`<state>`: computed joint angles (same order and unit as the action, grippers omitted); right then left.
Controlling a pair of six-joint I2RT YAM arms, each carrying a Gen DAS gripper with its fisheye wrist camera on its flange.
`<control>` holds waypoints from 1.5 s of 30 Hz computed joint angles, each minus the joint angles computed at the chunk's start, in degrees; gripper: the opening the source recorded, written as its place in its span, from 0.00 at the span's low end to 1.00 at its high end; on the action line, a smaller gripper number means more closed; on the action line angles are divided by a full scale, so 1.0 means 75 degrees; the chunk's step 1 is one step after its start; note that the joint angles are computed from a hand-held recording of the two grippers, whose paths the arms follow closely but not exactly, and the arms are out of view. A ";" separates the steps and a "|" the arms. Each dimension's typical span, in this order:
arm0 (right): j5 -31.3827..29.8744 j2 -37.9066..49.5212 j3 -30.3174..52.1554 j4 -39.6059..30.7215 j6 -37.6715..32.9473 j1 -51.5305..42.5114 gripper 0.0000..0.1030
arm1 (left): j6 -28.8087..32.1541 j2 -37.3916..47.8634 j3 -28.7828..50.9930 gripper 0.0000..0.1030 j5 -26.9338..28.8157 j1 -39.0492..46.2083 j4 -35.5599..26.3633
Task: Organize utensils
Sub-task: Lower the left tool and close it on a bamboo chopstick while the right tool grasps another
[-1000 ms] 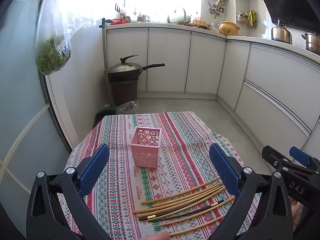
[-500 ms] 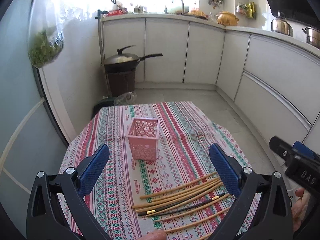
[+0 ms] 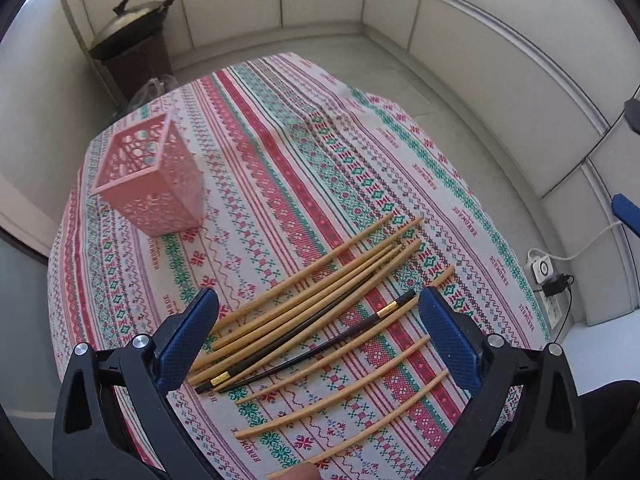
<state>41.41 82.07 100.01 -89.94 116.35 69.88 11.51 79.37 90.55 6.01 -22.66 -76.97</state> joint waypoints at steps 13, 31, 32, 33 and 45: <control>-0.1775 -0.2336 -0.2924 0.3260 -0.0525 -0.1099 0.94 | -0.0404 0.4406 0.3418 0.68 -0.1110 -0.1656 -0.1444; -0.3263 -0.2702 -0.4599 0.4859 -0.0327 -0.2335 0.94 | 0.0653 0.4257 0.2376 0.13 -0.0638 -0.1182 -0.0373; -0.3449 -0.2698 -0.4751 0.5060 -0.0332 -0.2474 0.94 | 0.0726 0.3982 0.1976 0.12 -0.0568 -0.1110 -0.0057; -0.3592 -0.2652 -0.4854 0.5231 -0.0376 -0.2590 0.94 | 0.0788 0.3717 0.1611 0.11 -0.0590 -0.1090 0.0305; -0.5143 0.0066 -0.3729 0.5812 -0.2656 -0.3840 0.45 | 0.1994 -0.0138 0.1019 0.08 0.2017 0.1664 -0.0150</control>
<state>2.84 82.56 72.05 -46.35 96.42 41.08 26.47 78.33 98.20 21.14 -10.18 -78.09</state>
